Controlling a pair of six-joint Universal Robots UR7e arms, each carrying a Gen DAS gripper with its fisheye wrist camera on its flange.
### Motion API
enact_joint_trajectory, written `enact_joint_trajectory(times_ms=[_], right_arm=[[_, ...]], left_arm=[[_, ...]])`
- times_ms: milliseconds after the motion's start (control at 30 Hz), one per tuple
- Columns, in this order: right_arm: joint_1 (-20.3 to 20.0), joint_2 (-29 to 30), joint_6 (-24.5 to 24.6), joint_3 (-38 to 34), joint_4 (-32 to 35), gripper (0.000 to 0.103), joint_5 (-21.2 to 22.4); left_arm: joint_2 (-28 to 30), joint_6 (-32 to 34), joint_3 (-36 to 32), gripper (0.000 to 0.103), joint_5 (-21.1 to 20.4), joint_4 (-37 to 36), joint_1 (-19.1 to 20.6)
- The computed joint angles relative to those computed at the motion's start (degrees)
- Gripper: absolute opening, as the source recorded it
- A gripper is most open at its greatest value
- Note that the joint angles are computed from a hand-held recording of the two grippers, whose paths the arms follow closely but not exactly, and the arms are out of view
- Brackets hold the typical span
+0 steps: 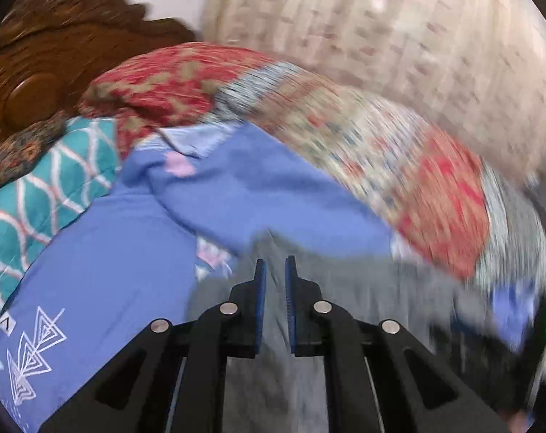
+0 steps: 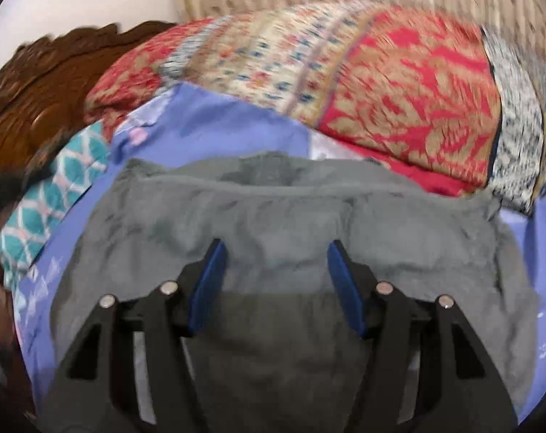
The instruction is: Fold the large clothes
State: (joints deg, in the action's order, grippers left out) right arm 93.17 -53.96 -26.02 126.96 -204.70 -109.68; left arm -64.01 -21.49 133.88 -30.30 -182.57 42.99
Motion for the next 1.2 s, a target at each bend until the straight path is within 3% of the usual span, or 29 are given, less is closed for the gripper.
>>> enact_joint_trajectory(times_ms=[67, 133, 233, 300, 400, 467, 567, 633, 700, 733, 800, 833, 867, 933, 1000, 1067, 1133, 1200], right_arm=[[-2.2, 0.8, 2.5, -1.5, 0.0, 0.057, 1.6], [-4.2, 1.3, 5.4, -2.5, -0.8, 0.053, 3.1], [-8.0, 0.7, 10.0, -2.9, -3.0, 0.043, 6.8], [-9.4, 0.9, 11.0, -3.8, -4.1, 0.037, 5.1], [-13.3, 0.0, 13.1, -4.2, -2.2, 0.016, 6.9], [-14.4, 0.0, 14.1, -4.2, -2.6, 0.000, 6.8], [-14.3, -0.6, 15.1, -4.4, 1.2, 0.000, 4.9], [-13.6, -3.2, 14.9, -4.1, 6.9, 0.000, 3.6], [-14.2, -7.5, 16.3, -1.6, 9.2, 0.008, 7.0], [-15.3, -11.5, 16.3, 1.7, 8.5, 0.015, 11.2], [-17.1, -17.8, 14.0, 7.4, 5.7, 0.047, 14.7], [-17.8, -20.9, 12.9, 10.4, 3.7, 0.084, 14.3], [-19.3, -23.8, 11.6, 13.4, 1.8, 0.092, 15.8], [-23.3, -30.5, 9.4, 17.7, 5.2, 0.093, 18.8], [-26.9, -35.3, 8.4, 20.4, 8.7, 0.093, 19.6], [-30.9, -38.8, 7.7, 22.4, 11.4, 0.093, 21.9], [-35.2, -40.6, 7.9, 24.2, 12.8, 0.093, 24.8], [-40.1, -42.2, 8.1, 25.7, 14.2, 0.093, 30.7]], left_arm=[[5.2, 4.9, 0.0, 0.034, -0.1, -4.6, 1.4], [13.1, 9.9, -4.6, 0.034, 2.8, -7.6, 5.5], [18.3, 13.1, -11.3, 0.034, 5.1, -5.9, 11.2], [20.5, 14.8, -15.0, 0.034, 5.4, -6.7, 13.5], [21.8, 15.8, -16.4, 0.034, 3.8, -6.6, 14.7], [23.5, 17.5, -16.7, 0.034, 5.2, -8.1, 14.6], [24.2, 17.4, -17.4, 0.034, 7.5, -4.8, 14.1], [23.1, 15.0, -18.0, 0.034, 10.7, 5.1, 12.9], [19.8, 12.4, -16.2, 0.034, 10.0, 9.7, 11.3], [17.8, 12.2, -14.6, 0.034, 8.6, 8.4, 10.4], [13.4, 13.4, -10.0, 0.035, 5.8, 2.2, 8.2], [11.3, 12.7, -8.4, 0.038, 4.7, 2.0, 7.8], [8.9, 10.7, -7.1, 0.041, 3.6, 3.8, 7.6], [2.2, 4.7, -5.8, 0.041, -2.0, 12.7, 9.1], [-3.6, -0.3, -6.3, 0.041, -10.9, 22.3, 12.0], [-6.3, -2.1, -6.0, 0.041, -15.3, 26.0, 13.4], [-7.1, -1.6, -3.5, 0.041, -15.4, 23.5, 12.0], [-7.1, 1.0, -1.1, 0.041, -15.0, 19.5, 9.2]])
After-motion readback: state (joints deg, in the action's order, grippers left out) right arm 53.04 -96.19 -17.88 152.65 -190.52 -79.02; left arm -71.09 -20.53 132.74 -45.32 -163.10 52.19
